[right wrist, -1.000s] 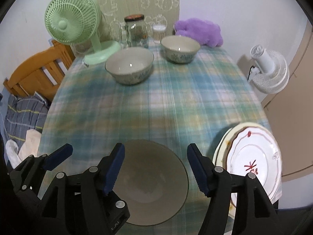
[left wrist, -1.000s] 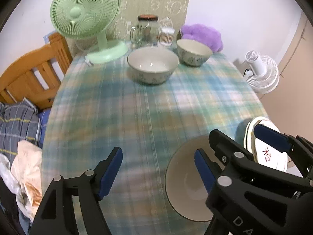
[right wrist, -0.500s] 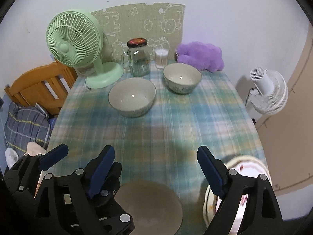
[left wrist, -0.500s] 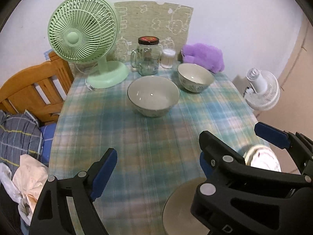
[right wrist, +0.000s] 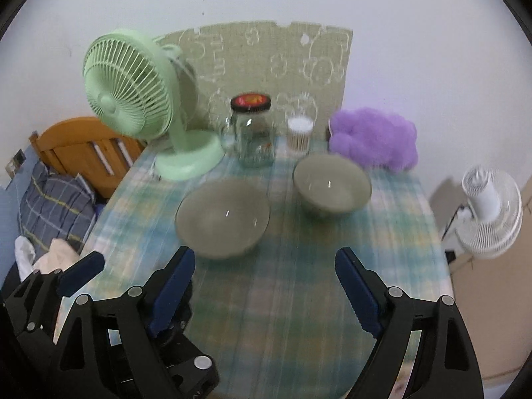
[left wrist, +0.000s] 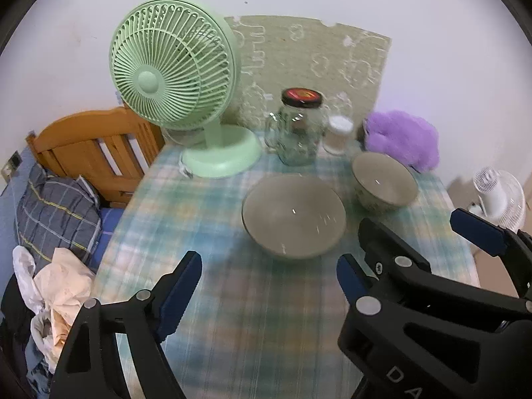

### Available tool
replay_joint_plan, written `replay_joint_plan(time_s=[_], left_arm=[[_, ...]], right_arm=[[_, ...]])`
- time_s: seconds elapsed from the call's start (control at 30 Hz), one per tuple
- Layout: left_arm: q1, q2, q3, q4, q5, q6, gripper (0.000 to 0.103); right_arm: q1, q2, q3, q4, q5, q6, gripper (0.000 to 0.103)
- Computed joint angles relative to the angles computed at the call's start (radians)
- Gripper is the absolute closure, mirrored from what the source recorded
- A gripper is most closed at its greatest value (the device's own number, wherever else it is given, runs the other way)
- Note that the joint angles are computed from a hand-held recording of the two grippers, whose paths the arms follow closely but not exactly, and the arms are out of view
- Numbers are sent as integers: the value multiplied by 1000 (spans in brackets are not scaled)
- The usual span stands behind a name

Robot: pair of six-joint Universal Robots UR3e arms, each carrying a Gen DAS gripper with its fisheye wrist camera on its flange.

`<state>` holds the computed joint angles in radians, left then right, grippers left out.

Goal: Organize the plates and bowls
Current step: 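Move both grippers to the grey bowl by the green fan and grip its rim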

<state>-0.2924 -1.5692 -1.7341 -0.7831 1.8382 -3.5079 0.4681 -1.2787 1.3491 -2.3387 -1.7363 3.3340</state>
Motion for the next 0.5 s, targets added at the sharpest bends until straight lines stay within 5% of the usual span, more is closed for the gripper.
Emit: replay_joint_plan(time_s=[0.23, 0.5], left_arm=[[8, -188, 192, -44, 83, -35, 30], [60, -370, 321, -23, 25, 15, 39]], right_arm=[[-80, 163, -187, 29, 120, -52, 15], [-131, 374, -413, 83, 182, -59, 24]])
